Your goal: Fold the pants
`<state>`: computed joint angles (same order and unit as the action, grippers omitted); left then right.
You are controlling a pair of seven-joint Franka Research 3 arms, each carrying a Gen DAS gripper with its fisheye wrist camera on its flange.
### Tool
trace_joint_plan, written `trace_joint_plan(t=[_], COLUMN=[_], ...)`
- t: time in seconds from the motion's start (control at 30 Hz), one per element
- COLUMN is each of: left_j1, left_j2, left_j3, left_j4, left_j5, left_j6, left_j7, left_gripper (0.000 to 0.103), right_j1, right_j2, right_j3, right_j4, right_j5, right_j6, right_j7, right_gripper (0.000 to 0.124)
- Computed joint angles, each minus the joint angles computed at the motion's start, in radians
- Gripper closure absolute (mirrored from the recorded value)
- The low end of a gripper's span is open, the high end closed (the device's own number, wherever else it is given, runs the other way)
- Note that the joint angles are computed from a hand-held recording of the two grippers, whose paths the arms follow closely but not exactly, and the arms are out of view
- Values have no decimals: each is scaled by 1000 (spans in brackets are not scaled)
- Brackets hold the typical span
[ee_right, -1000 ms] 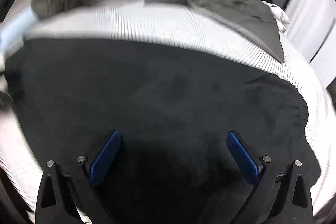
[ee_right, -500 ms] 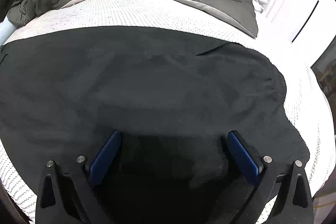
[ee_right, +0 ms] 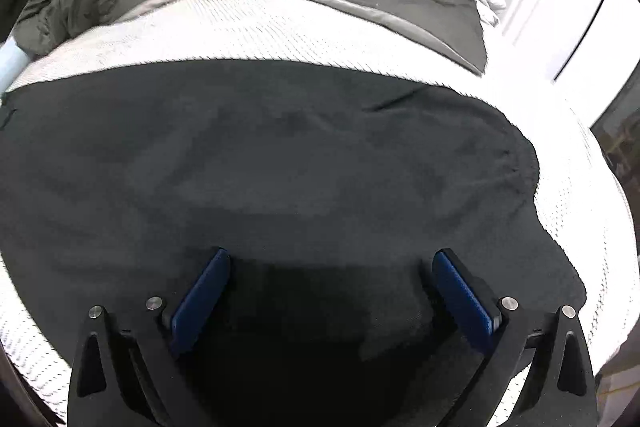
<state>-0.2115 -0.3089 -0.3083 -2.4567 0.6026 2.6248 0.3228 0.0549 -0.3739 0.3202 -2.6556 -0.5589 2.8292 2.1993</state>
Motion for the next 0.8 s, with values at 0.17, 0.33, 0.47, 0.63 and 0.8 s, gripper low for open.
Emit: trace_joint_plan(t=[0.17, 0.33, 0.47, 0.63, 0.8], left_j1=[20, 64, 58, 9, -36], left_j2=[91, 60, 83, 276, 379], left_j3=[33, 39, 28, 28, 67], left_j4=[31, 30, 71, 276, 416], left_j5=[-18, 50, 116, 98, 112], left_j6=[21, -79, -28, -133, -374], left_j7=[-14, -168, -169, 3, -101], left_gripper=[98, 99, 97, 77, 75], right_j1=[34, 16, 6, 37, 140], right_j2=[15, 49, 38, 28, 101], right_j3=[-7, -30, -27, -44, -106], right_j4=[1, 14, 14, 10, 30], right_j5=[31, 37, 26, 83, 221], right_j6=[27, 22, 29, 74, 71], right_j7=[-70, -66, -46, -73, -299], right_gripper=[21, 21, 21, 21, 21])
